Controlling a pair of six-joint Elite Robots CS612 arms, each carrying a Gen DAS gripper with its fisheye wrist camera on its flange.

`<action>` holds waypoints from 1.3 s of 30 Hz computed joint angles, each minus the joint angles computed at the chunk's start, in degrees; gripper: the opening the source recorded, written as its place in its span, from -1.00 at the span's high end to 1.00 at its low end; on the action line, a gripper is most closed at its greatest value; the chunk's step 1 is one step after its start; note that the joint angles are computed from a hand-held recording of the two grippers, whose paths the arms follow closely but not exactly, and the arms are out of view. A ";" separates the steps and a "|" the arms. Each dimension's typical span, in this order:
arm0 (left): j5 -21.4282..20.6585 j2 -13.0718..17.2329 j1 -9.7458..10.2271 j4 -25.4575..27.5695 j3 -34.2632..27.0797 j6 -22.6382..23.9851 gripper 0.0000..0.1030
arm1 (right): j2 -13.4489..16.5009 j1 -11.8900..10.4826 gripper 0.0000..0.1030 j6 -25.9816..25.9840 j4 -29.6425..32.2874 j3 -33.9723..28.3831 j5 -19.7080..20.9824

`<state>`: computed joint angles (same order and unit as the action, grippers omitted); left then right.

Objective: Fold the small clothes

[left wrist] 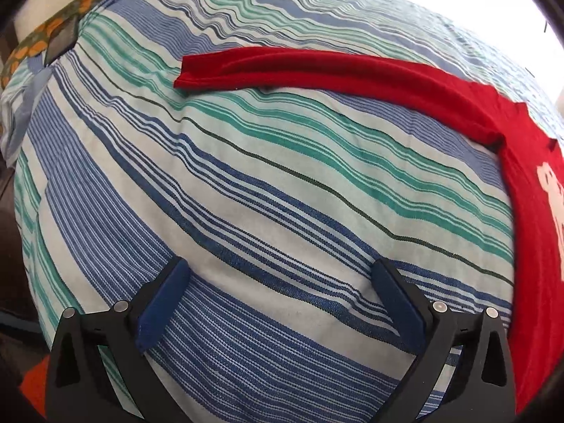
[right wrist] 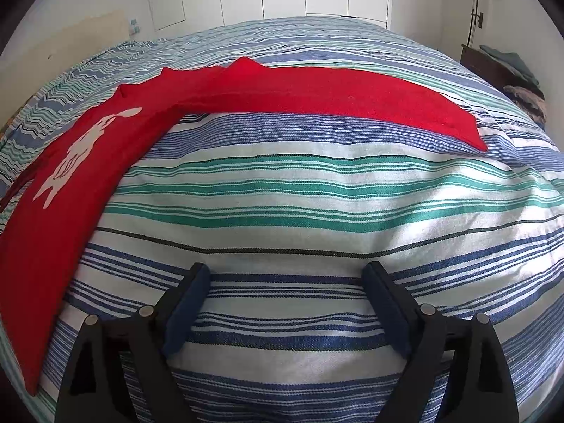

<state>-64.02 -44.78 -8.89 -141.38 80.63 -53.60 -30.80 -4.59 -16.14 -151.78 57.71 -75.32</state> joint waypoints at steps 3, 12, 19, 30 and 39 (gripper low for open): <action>0.59 -0.20 -0.16 -0.20 0.62 0.23 -0.99 | 0.10 0.25 -0.73 -0.32 0.48 -0.32 -1.14; 0.95 -0.61 -0.38 -2.85 2.20 0.39 -0.99 | 0.28 0.23 -0.76 -0.31 -0.03 -0.33 -0.79; 2.43 -0.49 -0.70 -2.41 1.98 0.40 -0.99 | 0.26 0.19 -0.77 -0.19 -0.92 0.07 -0.68; 6.56 0.01 -0.87 -6.68 -2.27 9.85 -0.99 | 0.61 0.23 -0.79 -0.30 -0.82 -0.40 -0.53; -0.65 2.81 1.53 -8.09 -2.00 4.61 -0.99 | 0.52 0.33 -0.80 -0.41 -1.33 -0.15 -0.97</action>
